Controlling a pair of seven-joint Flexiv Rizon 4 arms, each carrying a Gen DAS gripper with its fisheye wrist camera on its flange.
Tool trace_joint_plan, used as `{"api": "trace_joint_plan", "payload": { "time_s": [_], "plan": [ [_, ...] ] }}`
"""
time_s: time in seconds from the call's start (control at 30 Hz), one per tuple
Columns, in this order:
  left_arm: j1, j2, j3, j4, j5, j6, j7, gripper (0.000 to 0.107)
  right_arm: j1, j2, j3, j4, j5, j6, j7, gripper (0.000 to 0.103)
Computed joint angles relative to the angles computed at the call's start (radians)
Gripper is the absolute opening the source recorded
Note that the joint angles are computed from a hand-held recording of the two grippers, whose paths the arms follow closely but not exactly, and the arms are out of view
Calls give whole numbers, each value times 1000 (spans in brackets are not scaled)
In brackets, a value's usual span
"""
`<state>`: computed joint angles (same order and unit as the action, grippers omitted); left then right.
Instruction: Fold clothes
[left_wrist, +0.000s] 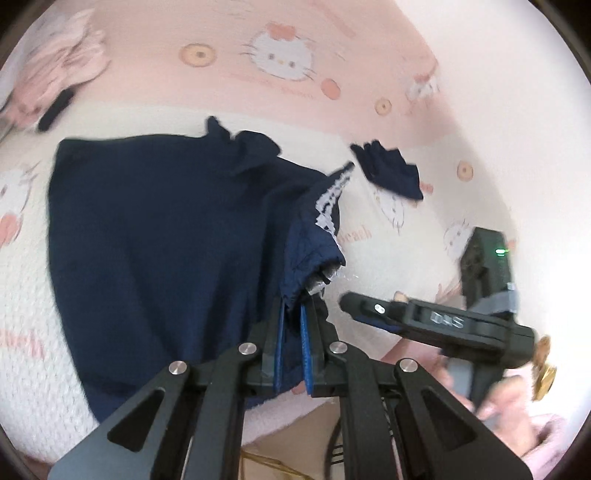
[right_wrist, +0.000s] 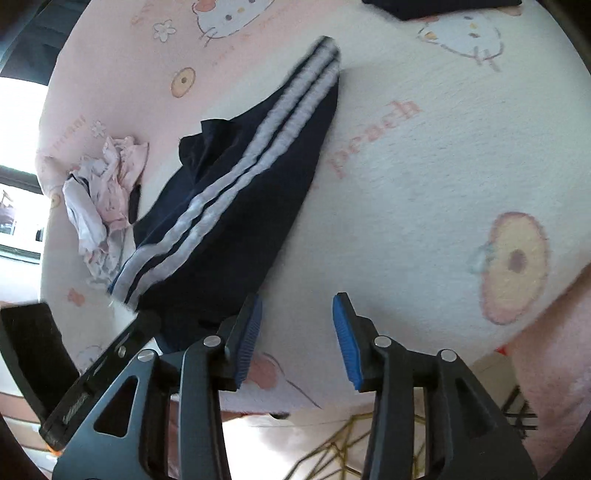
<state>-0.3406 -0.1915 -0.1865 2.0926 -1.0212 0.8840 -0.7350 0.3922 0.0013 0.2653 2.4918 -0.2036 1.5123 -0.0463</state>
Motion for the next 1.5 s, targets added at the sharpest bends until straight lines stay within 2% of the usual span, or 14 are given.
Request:
{"api": "trace_joint_plan", "payload": {
  "time_s": [0.13,0.2,0.3,0.4,0.47,0.53,0.6,0.7,0.83,1.0,1.2,1.27,1.43,1.5],
  "plan": [
    [26,30,35,34,3,-4,-66,9,4,-70,-8,-51,18,86,-66,43],
    [38,40,48,50,-5,14,-89,9,-20,-108,47,-114,89,94,-190,43],
    [65,47,66,63,0,-2,-116,9,-14,-134,78,-196,123,15,-321,43],
    [86,50,79,72,41,-25,-142,9,-44,-158,167,-292,279,-98,-531,43],
    [103,43,85,68,85,-75,-162,10,-19,-157,159,-315,275,-175,-580,45],
    [124,17,89,44,132,-149,-206,12,27,-157,120,-333,207,-300,-575,50],
    [131,7,91,38,170,-142,-237,17,59,-166,90,-348,188,-402,-570,49],
    [141,13,87,39,152,-101,-231,36,75,-153,70,-341,217,-406,-580,49],
    [150,8,75,25,82,-81,-202,37,88,-134,46,-330,206,-435,-557,49],
    [156,-31,58,-19,69,-155,-187,38,98,-137,33,-331,182,-428,-524,50],
    [104,-58,53,-45,280,-59,-232,35,109,-156,28,-342,148,-414,-498,50],
    [101,-48,45,-33,276,-24,-232,11,111,-150,25,-333,132,-400,-480,50],
    [108,15,36,12,174,42,-162,11,138,-135,-17,-302,-69,-365,-351,50],
    [106,51,43,38,110,48,-136,11,134,-137,-1,-313,-72,-402,-377,50]
  ]
}}
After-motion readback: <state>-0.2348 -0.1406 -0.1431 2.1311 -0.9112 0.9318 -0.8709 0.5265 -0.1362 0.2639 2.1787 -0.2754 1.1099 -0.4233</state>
